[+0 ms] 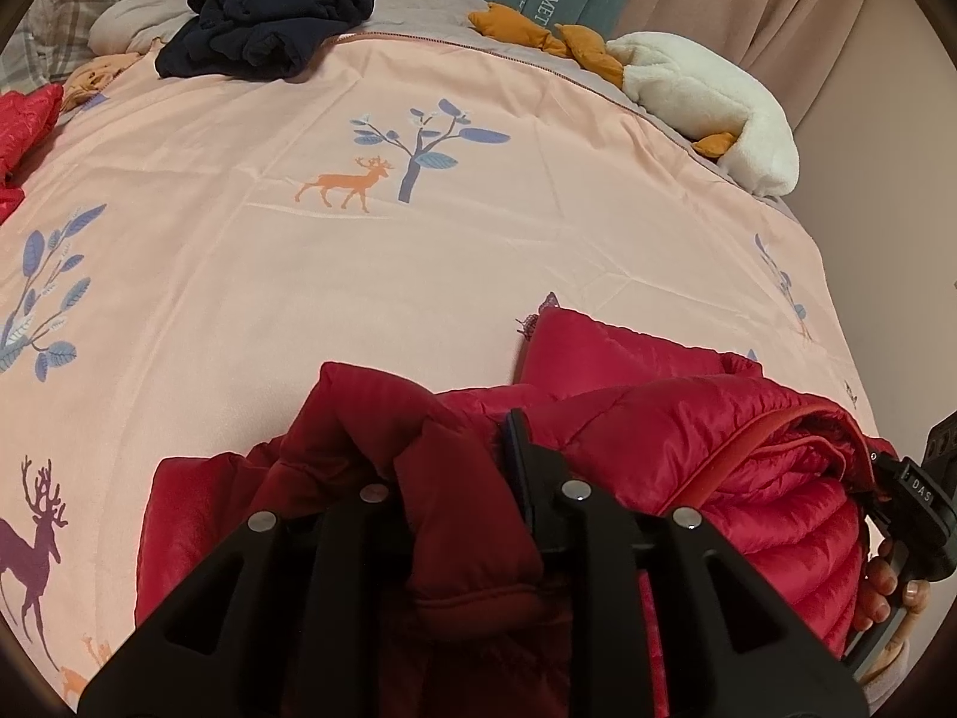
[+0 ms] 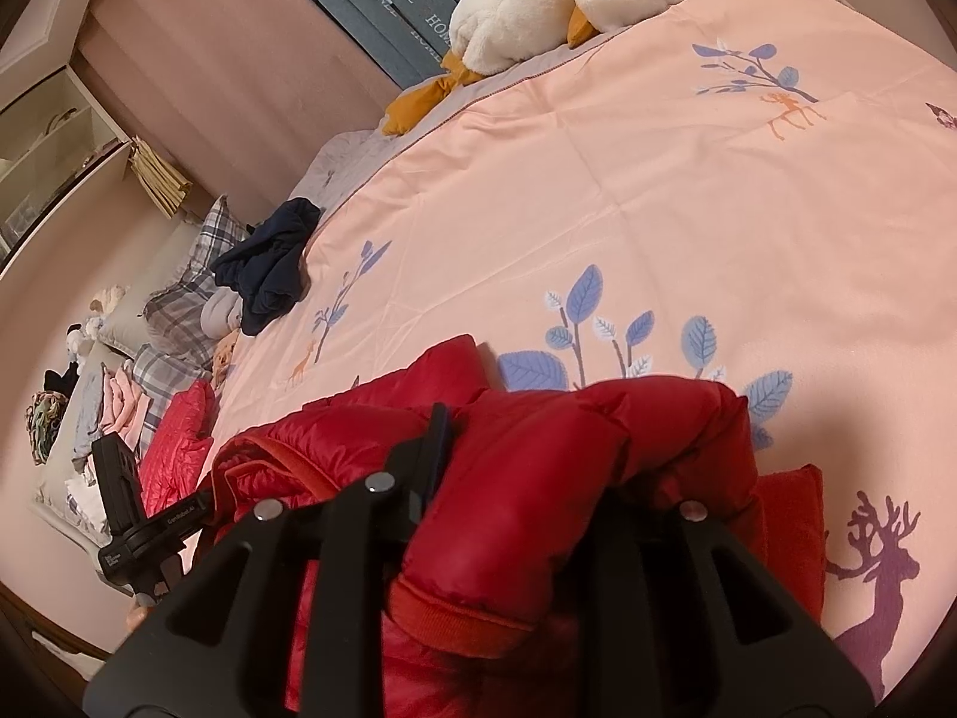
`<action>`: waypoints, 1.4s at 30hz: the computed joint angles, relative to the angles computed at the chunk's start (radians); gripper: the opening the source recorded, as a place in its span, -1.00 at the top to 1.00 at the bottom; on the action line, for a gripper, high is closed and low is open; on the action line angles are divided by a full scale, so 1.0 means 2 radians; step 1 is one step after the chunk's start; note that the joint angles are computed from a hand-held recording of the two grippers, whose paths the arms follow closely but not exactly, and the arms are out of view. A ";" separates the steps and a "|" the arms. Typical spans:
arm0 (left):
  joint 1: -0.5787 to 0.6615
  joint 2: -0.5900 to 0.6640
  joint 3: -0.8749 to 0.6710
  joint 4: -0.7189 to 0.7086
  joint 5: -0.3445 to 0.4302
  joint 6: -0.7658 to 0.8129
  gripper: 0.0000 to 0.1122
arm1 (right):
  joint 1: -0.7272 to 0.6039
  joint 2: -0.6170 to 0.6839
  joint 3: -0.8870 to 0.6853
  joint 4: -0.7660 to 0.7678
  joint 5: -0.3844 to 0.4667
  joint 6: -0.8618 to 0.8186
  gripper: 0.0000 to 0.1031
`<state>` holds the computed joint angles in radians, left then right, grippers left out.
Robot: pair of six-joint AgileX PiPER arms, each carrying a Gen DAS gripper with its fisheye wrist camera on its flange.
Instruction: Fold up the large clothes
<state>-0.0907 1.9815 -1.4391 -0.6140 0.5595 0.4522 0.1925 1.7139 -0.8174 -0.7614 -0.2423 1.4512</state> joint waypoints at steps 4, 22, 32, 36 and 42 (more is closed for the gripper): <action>-0.001 -0.004 0.002 0.007 0.000 -0.008 0.56 | 0.001 -0.003 0.003 0.001 -0.001 0.003 0.52; -0.001 -0.031 0.024 0.000 -0.016 -0.015 0.35 | 0.007 -0.038 0.018 -0.048 0.006 0.076 0.34; -0.003 -0.044 0.034 -0.020 -0.022 0.002 -0.05 | 0.003 -0.048 0.018 -0.079 0.004 0.110 0.11; -0.002 -0.043 0.032 -0.021 -0.020 0.000 -0.06 | 0.000 -0.050 0.020 -0.083 0.001 0.114 -0.04; -0.003 -0.044 0.032 -0.018 -0.020 -0.004 -0.09 | -0.002 -0.054 0.017 -0.098 0.007 0.127 -0.14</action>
<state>-0.0964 1.8931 -1.3749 -0.6501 0.5185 0.4451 0.1880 1.6053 -0.7836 -0.9571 -0.2289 1.7044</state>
